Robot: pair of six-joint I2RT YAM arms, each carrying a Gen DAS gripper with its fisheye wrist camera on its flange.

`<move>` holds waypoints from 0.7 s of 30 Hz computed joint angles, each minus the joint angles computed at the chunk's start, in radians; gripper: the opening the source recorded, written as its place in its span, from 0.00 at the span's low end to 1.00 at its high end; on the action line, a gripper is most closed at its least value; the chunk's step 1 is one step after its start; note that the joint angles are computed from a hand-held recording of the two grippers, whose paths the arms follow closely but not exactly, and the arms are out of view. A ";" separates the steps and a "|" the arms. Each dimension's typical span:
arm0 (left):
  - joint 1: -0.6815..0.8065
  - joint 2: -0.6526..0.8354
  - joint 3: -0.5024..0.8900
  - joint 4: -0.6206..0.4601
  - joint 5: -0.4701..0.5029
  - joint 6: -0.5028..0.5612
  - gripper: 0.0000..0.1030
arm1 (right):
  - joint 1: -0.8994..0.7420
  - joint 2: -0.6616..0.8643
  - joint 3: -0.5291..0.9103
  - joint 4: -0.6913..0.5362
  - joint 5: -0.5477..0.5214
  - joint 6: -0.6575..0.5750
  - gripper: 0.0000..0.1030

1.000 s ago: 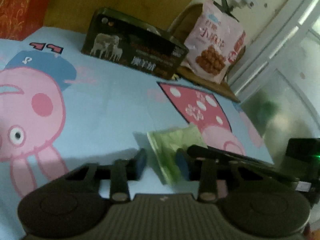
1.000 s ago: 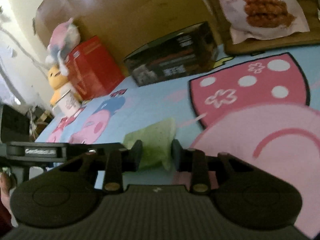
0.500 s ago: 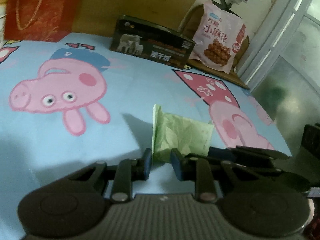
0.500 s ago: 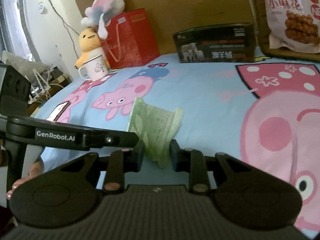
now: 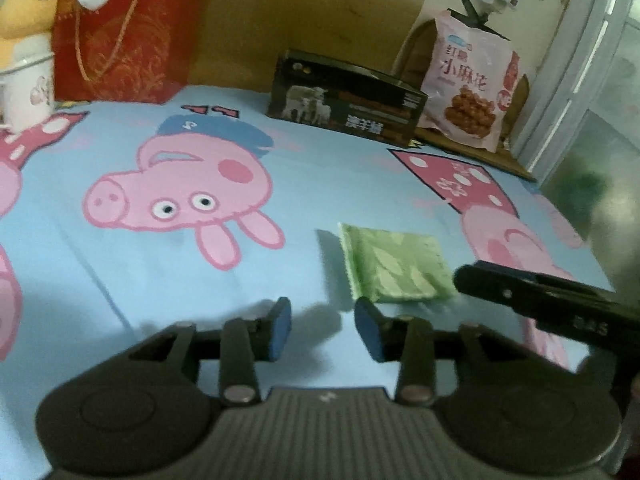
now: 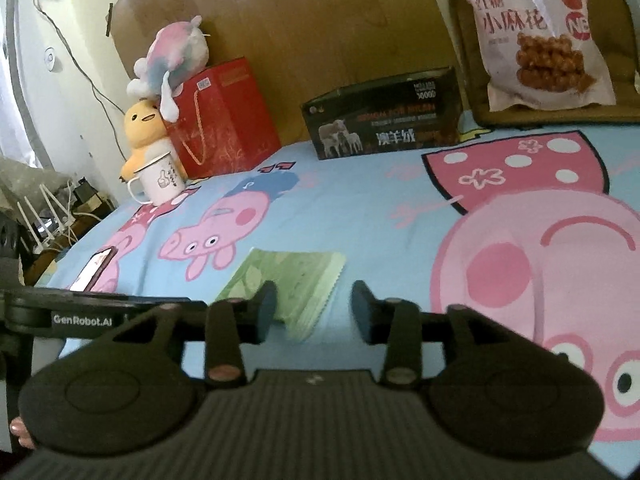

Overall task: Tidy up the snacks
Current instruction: 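Move both open grippers over the green leaf-patterned packet on the sheet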

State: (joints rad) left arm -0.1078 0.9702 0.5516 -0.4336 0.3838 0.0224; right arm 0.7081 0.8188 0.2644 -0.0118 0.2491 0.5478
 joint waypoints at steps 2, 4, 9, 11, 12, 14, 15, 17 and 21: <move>-0.001 -0.005 -0.001 0.003 -0.025 0.003 0.39 | 0.021 0.010 0.001 0.001 0.022 -0.021 0.47; 0.002 -0.009 -0.003 0.009 -0.054 0.011 0.40 | 0.043 0.038 0.004 0.012 0.045 -0.038 0.47; 0.008 -0.007 -0.006 0.024 -0.112 0.022 0.42 | 0.048 0.063 0.000 0.033 0.038 -0.058 0.47; 0.004 -0.002 -0.005 0.033 -0.133 0.026 0.44 | 0.050 0.067 0.000 0.038 0.044 -0.064 0.47; -0.002 -0.002 -0.006 0.038 -0.149 0.028 0.44 | 0.043 0.070 0.001 0.042 0.038 -0.070 0.47; -0.006 0.006 -0.004 0.046 -0.167 0.031 0.45 | 0.034 0.080 0.000 0.054 0.028 -0.075 0.48; -0.006 0.009 -0.003 0.048 -0.170 0.031 0.45 | 0.028 0.085 0.000 0.062 0.021 -0.079 0.51; -0.001 0.014 -0.002 0.051 -0.170 0.034 0.45 | 0.026 0.097 0.002 0.074 0.024 -0.087 0.53; -0.012 0.021 0.000 0.060 -0.193 0.033 0.45 | -0.006 0.110 0.010 0.091 -0.006 -0.104 0.53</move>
